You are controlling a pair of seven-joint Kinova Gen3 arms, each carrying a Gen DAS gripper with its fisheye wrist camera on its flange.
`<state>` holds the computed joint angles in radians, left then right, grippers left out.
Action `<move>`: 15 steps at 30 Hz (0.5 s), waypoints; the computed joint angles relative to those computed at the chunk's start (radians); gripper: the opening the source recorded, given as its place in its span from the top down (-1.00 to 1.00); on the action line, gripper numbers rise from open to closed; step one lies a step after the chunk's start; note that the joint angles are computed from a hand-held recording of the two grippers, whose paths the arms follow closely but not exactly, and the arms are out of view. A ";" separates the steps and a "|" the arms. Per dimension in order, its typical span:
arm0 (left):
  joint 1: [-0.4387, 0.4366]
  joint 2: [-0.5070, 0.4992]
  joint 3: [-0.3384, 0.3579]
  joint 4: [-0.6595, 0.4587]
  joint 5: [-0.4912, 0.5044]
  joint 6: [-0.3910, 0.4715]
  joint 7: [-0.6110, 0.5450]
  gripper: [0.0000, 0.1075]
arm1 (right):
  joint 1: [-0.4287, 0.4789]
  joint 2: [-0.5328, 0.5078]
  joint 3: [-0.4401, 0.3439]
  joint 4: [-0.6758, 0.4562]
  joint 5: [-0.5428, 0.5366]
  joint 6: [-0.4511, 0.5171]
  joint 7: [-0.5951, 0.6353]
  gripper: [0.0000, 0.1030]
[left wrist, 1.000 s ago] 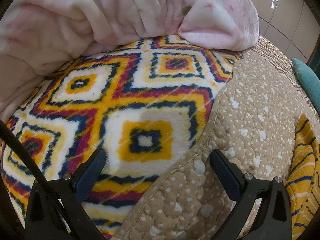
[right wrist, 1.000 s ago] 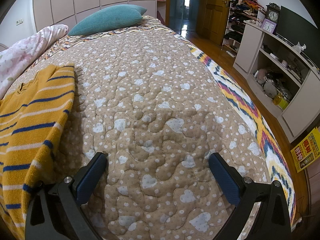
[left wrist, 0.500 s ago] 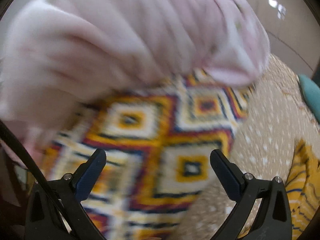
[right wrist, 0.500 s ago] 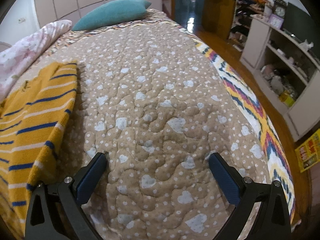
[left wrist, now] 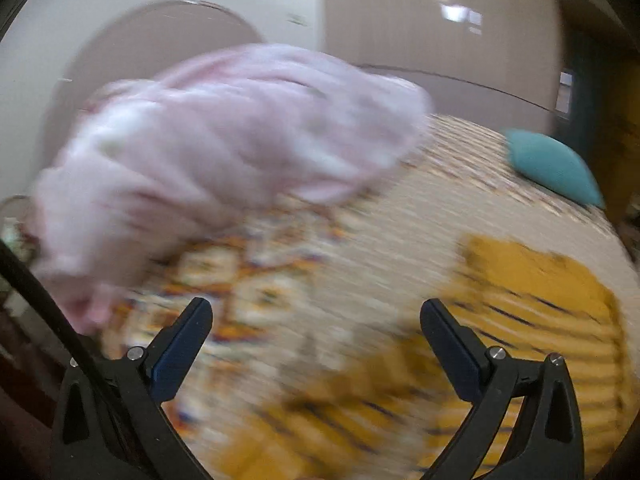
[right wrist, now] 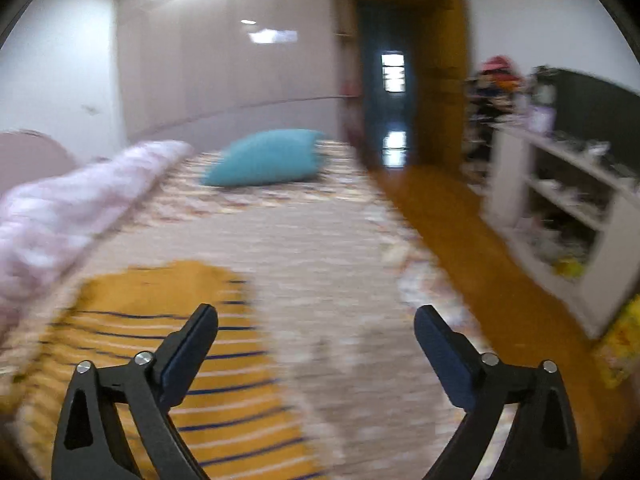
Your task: Fold small clothes
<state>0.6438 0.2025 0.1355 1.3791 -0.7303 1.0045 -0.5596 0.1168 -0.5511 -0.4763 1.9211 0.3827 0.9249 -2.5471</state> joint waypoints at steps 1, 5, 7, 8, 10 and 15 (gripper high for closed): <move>0.000 0.017 0.018 -0.012 0.040 -0.014 -0.026 -0.92 | -0.032 0.015 0.005 0.004 -0.035 -0.037 0.008 -0.98; 0.028 0.132 0.075 -0.080 0.186 -0.025 -0.135 -0.92 | -0.046 0.135 -0.126 0.031 -0.028 -0.140 -0.080 -0.98; 0.076 0.180 0.054 -0.097 0.208 -0.026 -0.143 -0.92 | -0.058 0.218 -0.185 0.037 0.031 -0.158 -0.162 -0.98; 0.091 0.192 0.047 -0.096 0.216 -0.031 -0.147 -0.92 | -0.052 0.257 -0.224 0.040 0.062 -0.164 -0.202 -0.98; 0.127 0.253 0.035 -0.135 0.225 0.002 -0.177 -0.92 | -0.036 0.345 -0.312 0.029 0.142 -0.141 -0.282 -0.98; 0.218 0.302 -0.046 -0.142 0.203 0.008 -0.155 -0.92 | -0.058 0.529 -0.420 0.000 0.318 -0.006 -0.449 -0.98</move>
<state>0.8621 0.5041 0.0893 1.2369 -0.5278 1.0127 -0.7150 0.0592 -0.0216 -0.8960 1.9212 0.7012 0.9189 -2.9965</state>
